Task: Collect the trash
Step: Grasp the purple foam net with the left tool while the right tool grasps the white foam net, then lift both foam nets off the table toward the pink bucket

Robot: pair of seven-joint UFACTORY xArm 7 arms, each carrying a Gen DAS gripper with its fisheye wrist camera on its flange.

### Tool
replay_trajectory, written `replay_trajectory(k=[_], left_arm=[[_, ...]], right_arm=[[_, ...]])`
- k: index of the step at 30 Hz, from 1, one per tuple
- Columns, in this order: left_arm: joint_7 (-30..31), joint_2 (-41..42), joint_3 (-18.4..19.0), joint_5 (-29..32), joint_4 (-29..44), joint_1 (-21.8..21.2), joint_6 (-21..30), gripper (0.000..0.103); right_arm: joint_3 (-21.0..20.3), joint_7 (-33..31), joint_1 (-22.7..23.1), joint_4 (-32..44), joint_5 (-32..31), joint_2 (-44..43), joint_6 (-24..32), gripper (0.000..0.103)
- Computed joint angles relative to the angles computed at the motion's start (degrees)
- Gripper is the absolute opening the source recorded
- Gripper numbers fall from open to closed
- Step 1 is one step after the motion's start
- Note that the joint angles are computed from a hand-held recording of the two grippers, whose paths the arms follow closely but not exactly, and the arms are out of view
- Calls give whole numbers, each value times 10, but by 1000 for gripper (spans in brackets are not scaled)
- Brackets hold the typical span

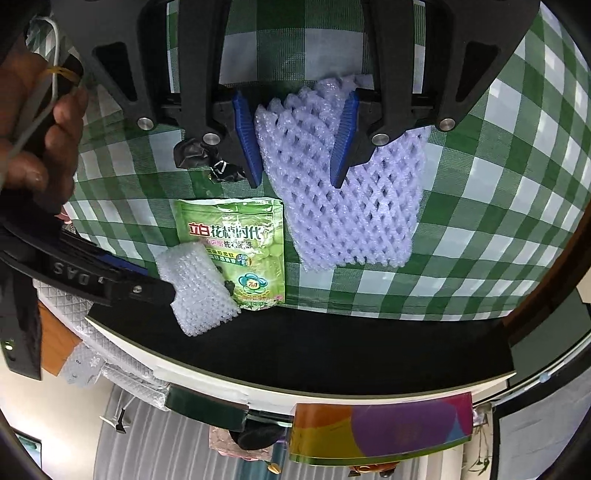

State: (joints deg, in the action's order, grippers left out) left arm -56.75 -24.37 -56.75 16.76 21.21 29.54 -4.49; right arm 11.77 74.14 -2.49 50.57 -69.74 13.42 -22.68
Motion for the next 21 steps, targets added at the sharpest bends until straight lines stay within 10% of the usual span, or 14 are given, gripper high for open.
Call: replay_trajectory(k=[9, 21], left_arm=[[1, 14, 17, 15, 10, -7, 11, 19], [2, -54, 120, 4, -18, -120, 22, 11]], right_arm=[[-14, 116, 10, 41, -129, 19, -2, 20], [-87, 172, 66, -24, -198, -116, -11, 19]])
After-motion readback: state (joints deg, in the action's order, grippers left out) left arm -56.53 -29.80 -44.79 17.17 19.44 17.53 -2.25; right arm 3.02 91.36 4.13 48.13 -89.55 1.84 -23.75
